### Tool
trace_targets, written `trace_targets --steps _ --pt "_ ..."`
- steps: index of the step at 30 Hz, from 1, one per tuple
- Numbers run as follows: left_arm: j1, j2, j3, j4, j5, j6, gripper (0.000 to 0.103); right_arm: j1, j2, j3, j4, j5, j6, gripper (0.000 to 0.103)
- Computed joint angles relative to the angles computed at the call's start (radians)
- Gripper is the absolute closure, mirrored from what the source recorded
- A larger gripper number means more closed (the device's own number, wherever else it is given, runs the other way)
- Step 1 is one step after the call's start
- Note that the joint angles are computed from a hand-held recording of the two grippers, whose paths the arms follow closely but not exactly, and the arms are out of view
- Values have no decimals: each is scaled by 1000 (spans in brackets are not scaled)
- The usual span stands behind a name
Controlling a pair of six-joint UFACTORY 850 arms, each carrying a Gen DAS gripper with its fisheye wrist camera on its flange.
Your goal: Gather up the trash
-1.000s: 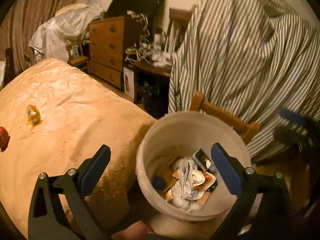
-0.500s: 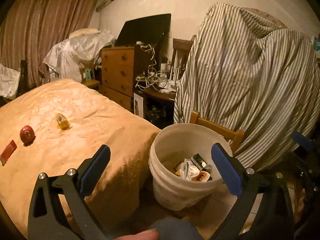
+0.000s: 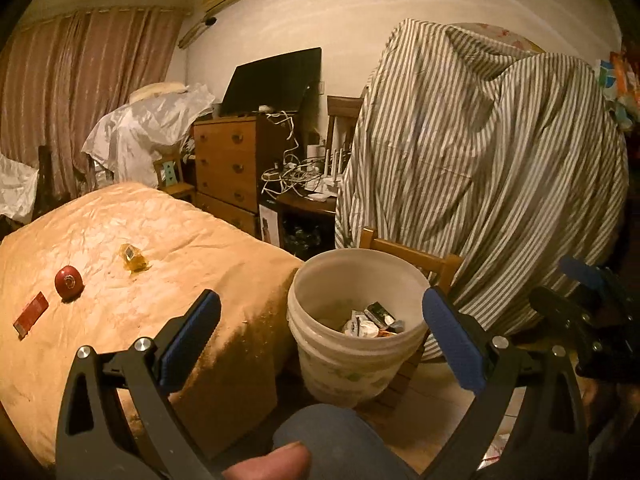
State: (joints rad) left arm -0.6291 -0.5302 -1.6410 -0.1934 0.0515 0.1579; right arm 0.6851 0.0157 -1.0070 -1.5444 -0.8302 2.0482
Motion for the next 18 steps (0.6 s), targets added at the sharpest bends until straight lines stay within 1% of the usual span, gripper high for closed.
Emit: trace_targets --steps 2,6,7,11,15,16,18 --pt "-1 5 9 60 5 -54 6 4 1 0 5 -6 -2 5" --pt "-3 6 11 74 3 -63 6 8 4 4 9 -6 0 5" --pt "-4 7 13 55 4 -42 6 9 6 6 7 -4 3 5" --pt "-4 8 17 110 4 -91 6 6 7 5 12 3 -4 5" --pt "-6 7 15 43 4 -24 6 -12 6 5 7 23 4 5" --pt "-5 7 15 68 3 -51 6 -17 8 5 7 30 3 5" --pt "-6 6 15 44 4 -25 6 -19 8 6 9 33 1 5"
